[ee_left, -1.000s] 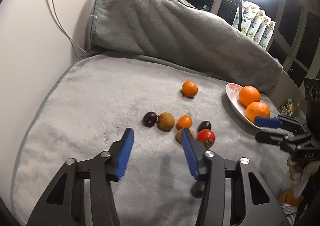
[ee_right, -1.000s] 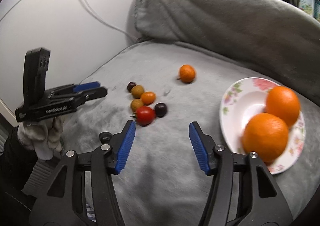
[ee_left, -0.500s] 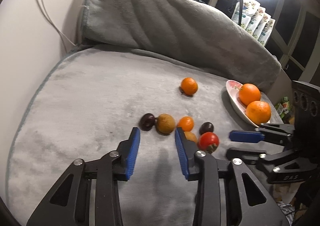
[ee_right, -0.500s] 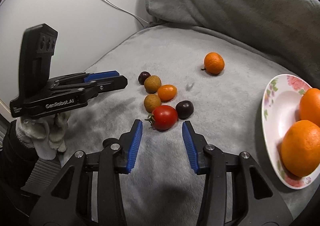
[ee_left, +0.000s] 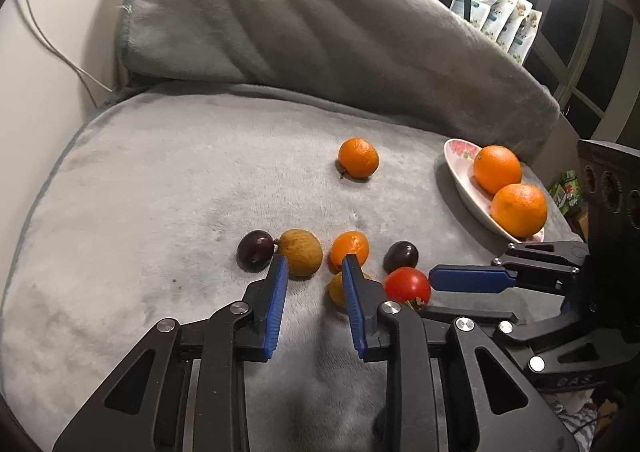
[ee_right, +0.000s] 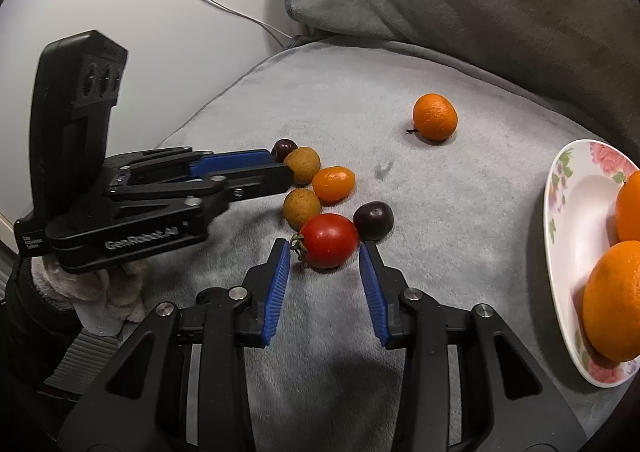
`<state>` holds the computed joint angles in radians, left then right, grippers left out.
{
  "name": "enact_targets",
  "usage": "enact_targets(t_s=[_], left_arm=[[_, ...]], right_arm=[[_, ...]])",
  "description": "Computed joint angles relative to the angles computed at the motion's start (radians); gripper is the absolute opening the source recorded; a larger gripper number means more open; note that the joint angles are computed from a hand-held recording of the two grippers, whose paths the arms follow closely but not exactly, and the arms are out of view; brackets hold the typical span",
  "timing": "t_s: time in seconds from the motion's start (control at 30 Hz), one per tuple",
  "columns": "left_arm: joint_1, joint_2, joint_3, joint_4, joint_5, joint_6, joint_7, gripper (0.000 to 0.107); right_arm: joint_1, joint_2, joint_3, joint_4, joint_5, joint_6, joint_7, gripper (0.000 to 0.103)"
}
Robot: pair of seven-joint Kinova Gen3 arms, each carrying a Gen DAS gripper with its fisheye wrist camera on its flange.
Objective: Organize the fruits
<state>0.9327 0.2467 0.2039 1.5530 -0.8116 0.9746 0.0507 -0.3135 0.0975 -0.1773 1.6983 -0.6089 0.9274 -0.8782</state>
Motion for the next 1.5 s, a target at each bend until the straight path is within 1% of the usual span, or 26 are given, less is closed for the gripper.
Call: enact_targets(t_s=[0.1, 0.3, 0.53, 0.83, 0.9, 0.93, 1.03, 1.1, 1.13, 1.33, 1.43, 1.5], left_arm=[[-0.003, 0.017, 0.0, -0.025, 0.008, 0.02, -0.033, 0.026], [-0.009, 0.032, -0.015, -0.048, 0.032, 0.027, -0.08, 0.026], [-0.028, 0.029, -0.024, -0.047, 0.07, -0.007, -0.117, 0.026], [-0.06, 0.014, -0.029, -0.023, 0.105, -0.075, -0.159, 0.026], [-0.058, 0.018, -0.028, -0.03, 0.107, -0.067, -0.171, 0.026], [-0.057, 0.02, -0.028, -0.034, 0.108, -0.061, -0.178, 0.026], [-0.057, 0.021, -0.028, -0.038, 0.113, -0.056, -0.192, 0.026], [-0.047, 0.03, -0.026, -0.055, 0.108, -0.027, -0.216, 0.026], [-0.042, 0.037, -0.022, -0.068, 0.105, -0.004, -0.242, 0.026], [-0.033, 0.057, -0.026, -0.116, 0.119, 0.067, -0.335, 0.026], [-0.064, 0.068, -0.018, -0.139, 0.172, 0.056, -0.431, 0.026], [-0.062, 0.082, -0.025, -0.166, 0.183, 0.072, -0.474, 0.026]], right_arm=[[-0.002, 0.004, -0.002, -0.004, -0.001, 0.002, 0.001, 0.038], [-0.008, 0.015, -0.007, -0.009, 0.006, -0.001, -0.005, 0.038], [-0.007, 0.026, -0.01, -0.015, 0.006, 0.002, -0.005, 0.038], [-0.011, 0.033, -0.017, -0.024, 0.02, 0.0, 0.001, 0.038], [-0.015, 0.031, -0.018, -0.023, 0.025, -0.005, 0.0, 0.037], [-0.017, 0.029, -0.018, -0.02, 0.029, -0.009, -0.002, 0.034], [-0.014, 0.031, -0.017, -0.021, 0.023, -0.007, -0.002, 0.034], [-0.012, 0.031, -0.016, -0.021, 0.019, -0.004, 0.0, 0.034], [-0.01, 0.029, -0.016, -0.019, 0.017, -0.004, 0.002, 0.034], [-0.014, 0.032, -0.016, -0.026, 0.025, -0.002, -0.002, 0.034], [-0.017, 0.033, -0.017, -0.03, 0.033, -0.002, -0.006, 0.034], [-0.018, 0.035, -0.018, -0.035, 0.038, 0.001, -0.009, 0.034]])
